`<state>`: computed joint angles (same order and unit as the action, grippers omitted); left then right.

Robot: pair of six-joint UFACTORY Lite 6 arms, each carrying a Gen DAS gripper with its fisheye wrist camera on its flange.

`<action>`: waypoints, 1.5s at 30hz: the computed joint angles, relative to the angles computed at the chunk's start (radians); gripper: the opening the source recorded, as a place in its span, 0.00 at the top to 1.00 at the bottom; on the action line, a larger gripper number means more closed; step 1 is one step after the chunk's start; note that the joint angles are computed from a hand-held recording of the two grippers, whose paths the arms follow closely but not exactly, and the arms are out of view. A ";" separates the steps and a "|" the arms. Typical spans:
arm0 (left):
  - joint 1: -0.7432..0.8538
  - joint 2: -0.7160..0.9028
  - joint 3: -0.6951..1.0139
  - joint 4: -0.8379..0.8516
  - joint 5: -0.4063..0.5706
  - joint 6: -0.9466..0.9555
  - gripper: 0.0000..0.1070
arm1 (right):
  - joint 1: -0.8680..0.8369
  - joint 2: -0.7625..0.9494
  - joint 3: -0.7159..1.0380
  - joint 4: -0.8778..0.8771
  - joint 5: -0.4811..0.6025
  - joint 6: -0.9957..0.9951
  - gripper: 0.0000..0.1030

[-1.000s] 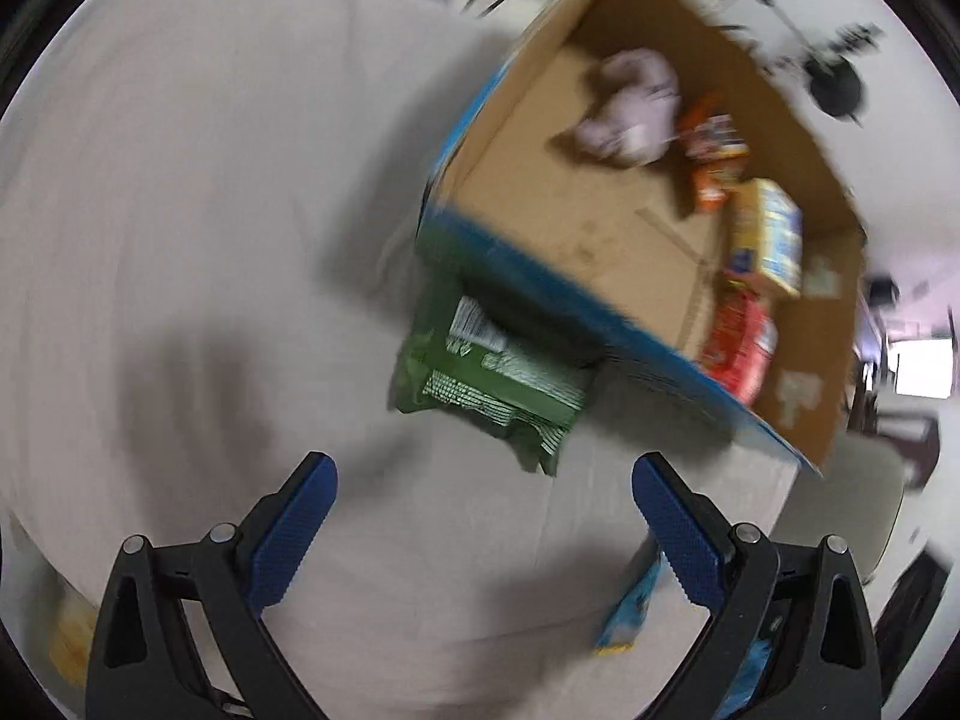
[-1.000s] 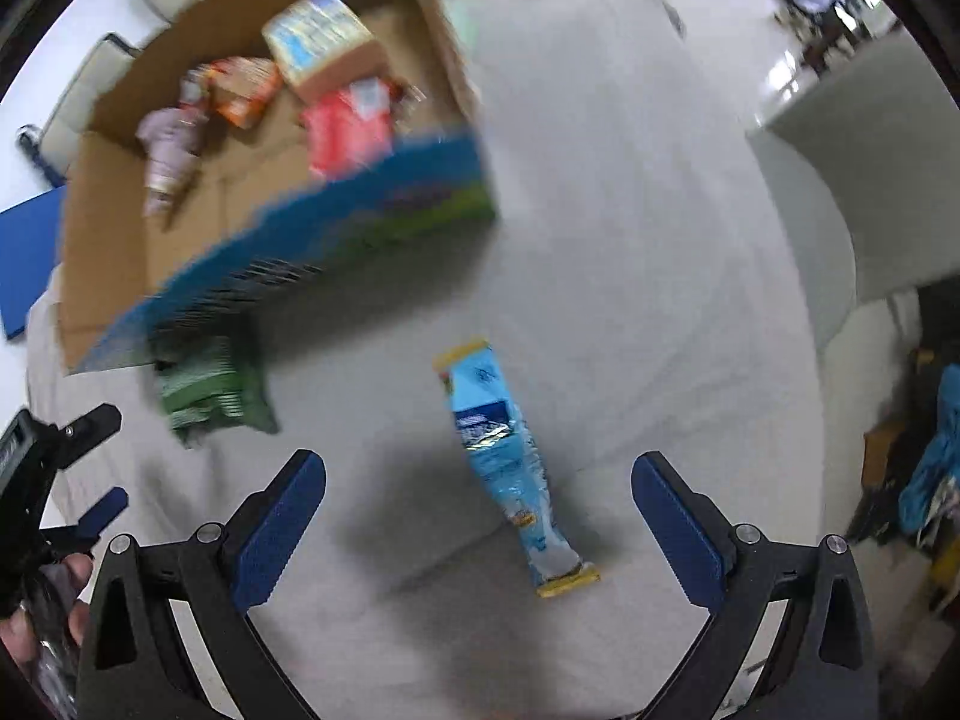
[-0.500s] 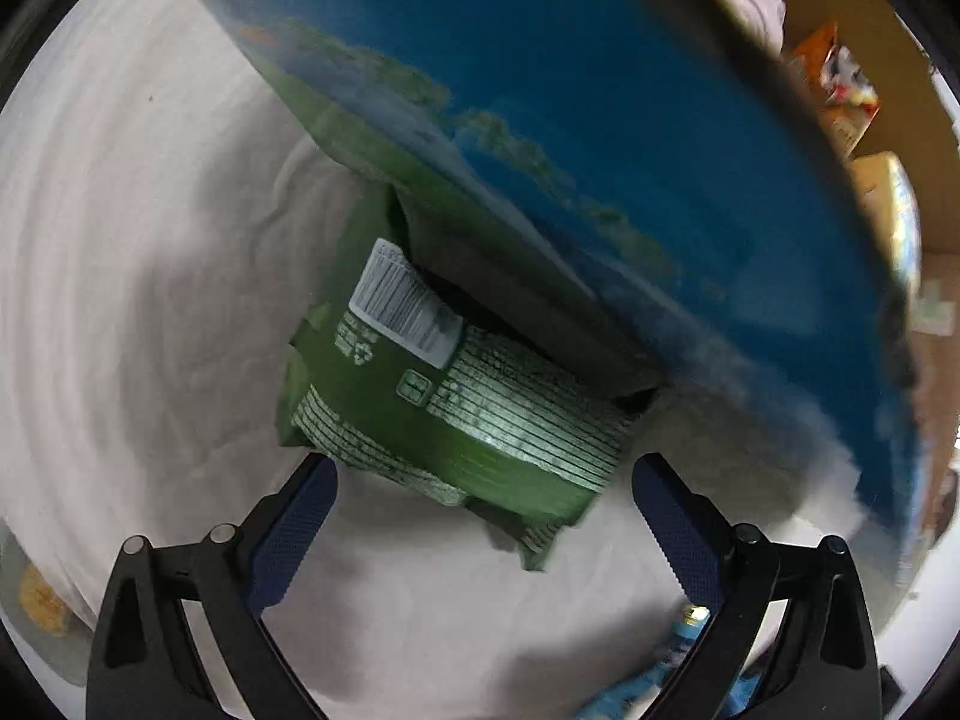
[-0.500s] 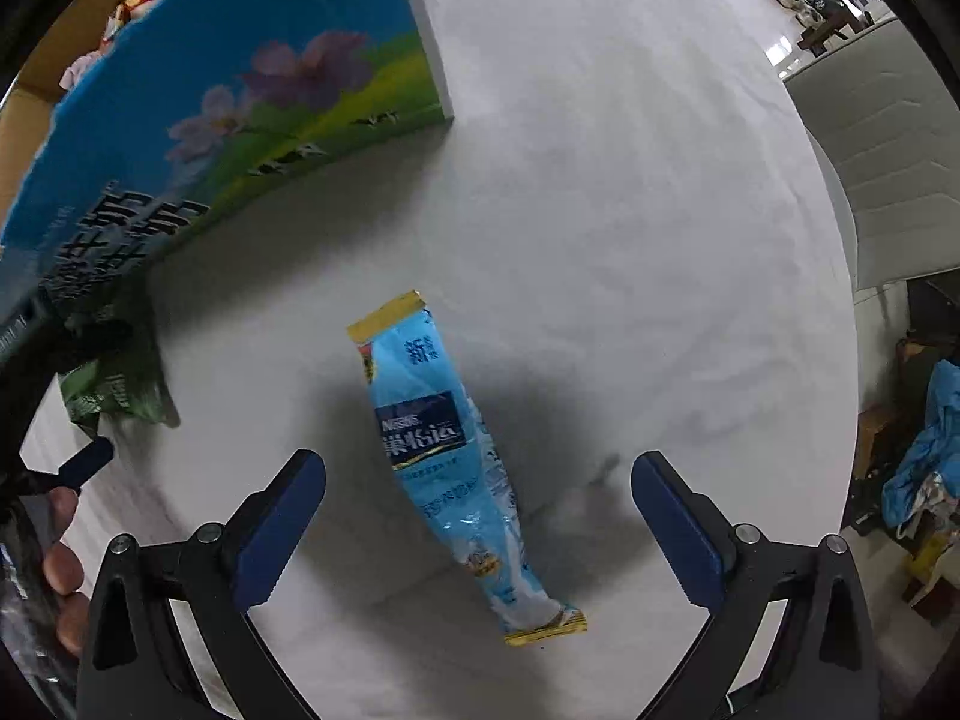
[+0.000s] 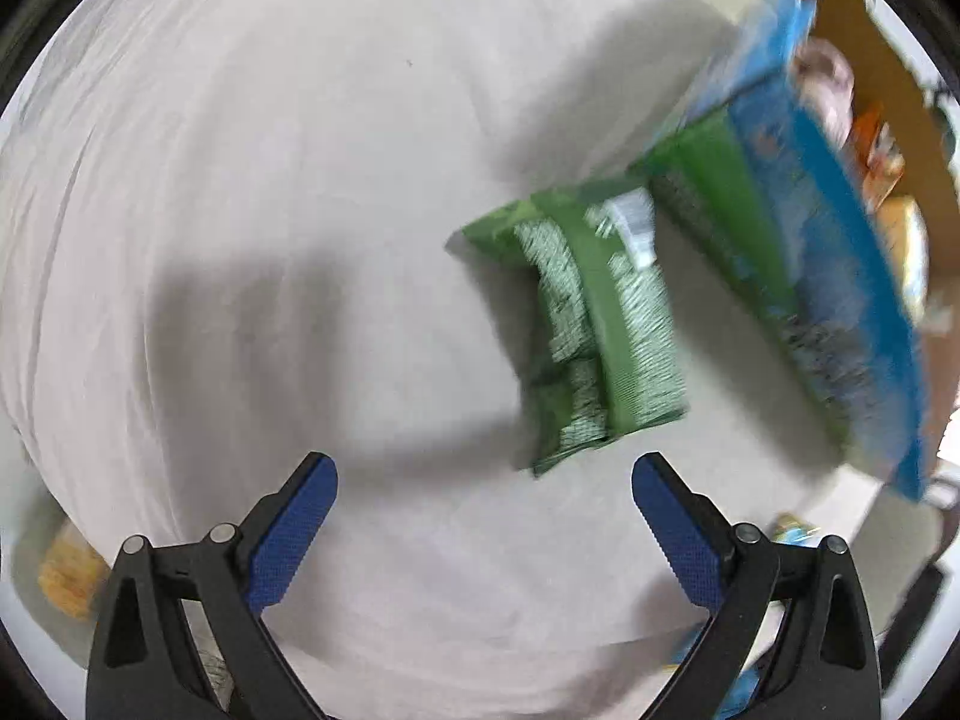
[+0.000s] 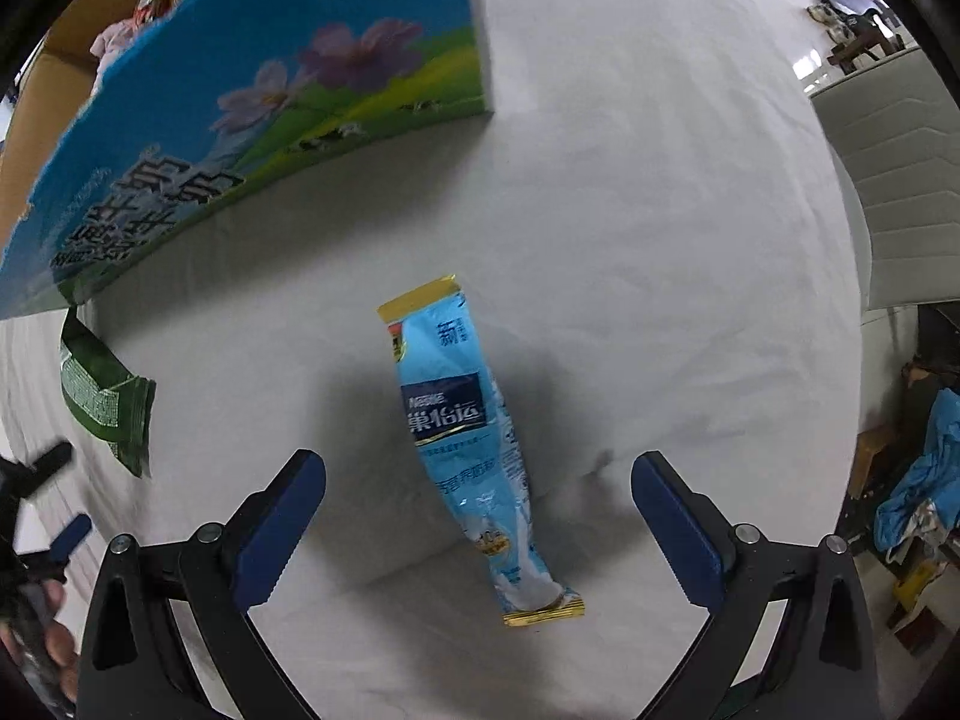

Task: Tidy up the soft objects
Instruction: 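Grasp the green snack pack with the left tool while the right tool grasps the blue ice-cream tube, then carry the green pack and blue tube into the box and release both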

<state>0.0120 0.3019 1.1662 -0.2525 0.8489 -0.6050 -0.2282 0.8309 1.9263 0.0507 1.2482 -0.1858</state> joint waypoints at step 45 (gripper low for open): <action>-0.149 0.117 0.146 0.209 0.083 0.231 0.63 | 0.110 -0.401 -0.624 -0.028 -0.148 -0.002 0.88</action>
